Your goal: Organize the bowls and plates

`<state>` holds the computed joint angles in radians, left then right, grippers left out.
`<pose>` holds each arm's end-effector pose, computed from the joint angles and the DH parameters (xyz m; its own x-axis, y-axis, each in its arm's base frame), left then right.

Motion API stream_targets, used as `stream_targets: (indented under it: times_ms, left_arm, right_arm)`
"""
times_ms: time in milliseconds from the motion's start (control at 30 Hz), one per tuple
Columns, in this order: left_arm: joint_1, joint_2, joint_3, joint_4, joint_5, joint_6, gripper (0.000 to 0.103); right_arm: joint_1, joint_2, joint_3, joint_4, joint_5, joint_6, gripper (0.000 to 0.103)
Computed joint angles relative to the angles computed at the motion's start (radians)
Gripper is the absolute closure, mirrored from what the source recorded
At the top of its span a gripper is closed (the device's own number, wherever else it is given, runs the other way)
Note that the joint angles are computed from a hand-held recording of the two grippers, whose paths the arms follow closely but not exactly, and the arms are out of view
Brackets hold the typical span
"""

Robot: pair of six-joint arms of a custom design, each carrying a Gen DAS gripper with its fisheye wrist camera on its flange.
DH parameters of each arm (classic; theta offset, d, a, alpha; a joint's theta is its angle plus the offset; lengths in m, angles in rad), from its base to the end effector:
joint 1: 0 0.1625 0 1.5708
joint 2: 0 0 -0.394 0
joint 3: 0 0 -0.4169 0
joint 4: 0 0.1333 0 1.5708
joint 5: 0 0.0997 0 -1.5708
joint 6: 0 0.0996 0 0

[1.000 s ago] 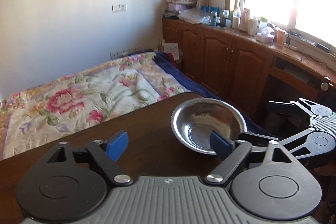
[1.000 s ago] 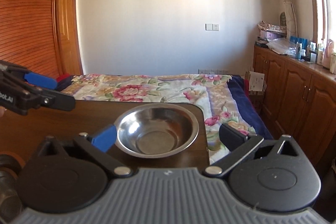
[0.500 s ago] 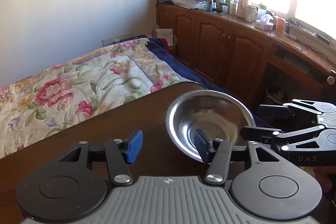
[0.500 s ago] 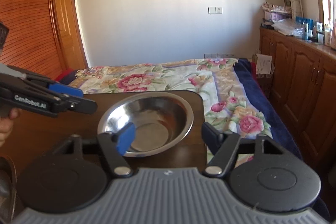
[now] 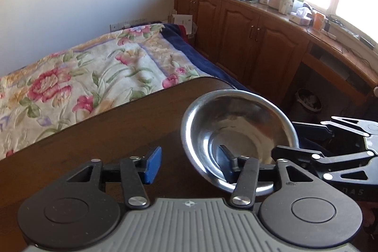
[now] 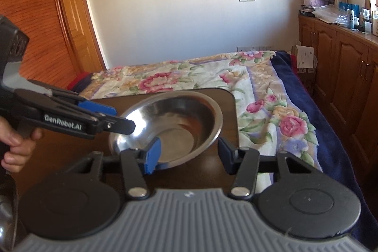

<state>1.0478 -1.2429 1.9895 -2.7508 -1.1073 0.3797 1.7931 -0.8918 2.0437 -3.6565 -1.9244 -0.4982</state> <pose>-0.1260 -0.5746 0.2134 -0.6388 0.5553 -0.5325 0.7430 0.6249 -0.2397 0.2180 -0.5161 0.1128 -0.7951 -0.2204 0.5651 -0.5818 0.5405 -0.6078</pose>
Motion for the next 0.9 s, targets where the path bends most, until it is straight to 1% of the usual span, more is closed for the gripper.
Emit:
stream_targets:
  times_ms: [67, 100, 167, 267, 300, 333, 367, 433, 533, 667, 900]
  left_arm:
    - [0.007, 0.003, -0.015, 0.033, -0.012, -0.028, 0.058]
    - [0.009, 0.004, -0.019, 0.041, -0.014, -0.036, 0.062]
    - [0.008, 0.007, -0.024, 0.05, -0.013, -0.045, 0.065]
    - [0.012, 0.007, -0.033, 0.073, -0.024, -0.061, 0.074]
    - [0.013, 0.006, -0.035, 0.083, -0.031, -0.066, 0.082]
    - [0.013, 0.003, -0.036, 0.09, -0.035, -0.071, 0.086]
    - [0.01, 0.001, -0.033, 0.09, -0.032, -0.073, 0.086]
    - [0.007, -0.006, -0.029, 0.092, -0.035, -0.074, 0.086]
    - [0.003, -0.022, -0.019, 0.088, -0.043, -0.07, 0.087]
    - [-0.009, -0.049, -0.002, 0.09, -0.042, -0.071, 0.087]
    - [-0.035, -0.107, 0.032, 0.09, -0.036, -0.064, 0.086]
  right_arm:
    - [-0.003, -0.004, -0.001, 0.01, 0.005, 0.007, 0.049]
    - [-0.004, -0.006, -0.001, 0.015, 0.006, 0.013, 0.05]
    - [-0.005, -0.008, -0.002, 0.023, 0.009, 0.024, 0.051]
    - [-0.013, -0.017, -0.002, 0.047, 0.026, 0.055, 0.056]
    - [-0.016, -0.019, -0.001, 0.051, 0.033, 0.064, 0.061]
    - [-0.018, -0.022, 0.0, 0.057, 0.039, 0.073, 0.065]
    - [-0.019, -0.025, 0.0, 0.062, 0.044, 0.081, 0.068]
    - [-0.021, -0.029, 0.001, 0.074, 0.048, 0.1, 0.076]
    - [-0.02, -0.029, 0.001, 0.073, 0.04, 0.107, 0.079]
    - [-0.019, -0.042, 0.011, 0.075, 0.045, 0.124, 0.081]
    - [0.009, -0.054, 0.02, 0.055, 0.026, 0.114, 0.082]
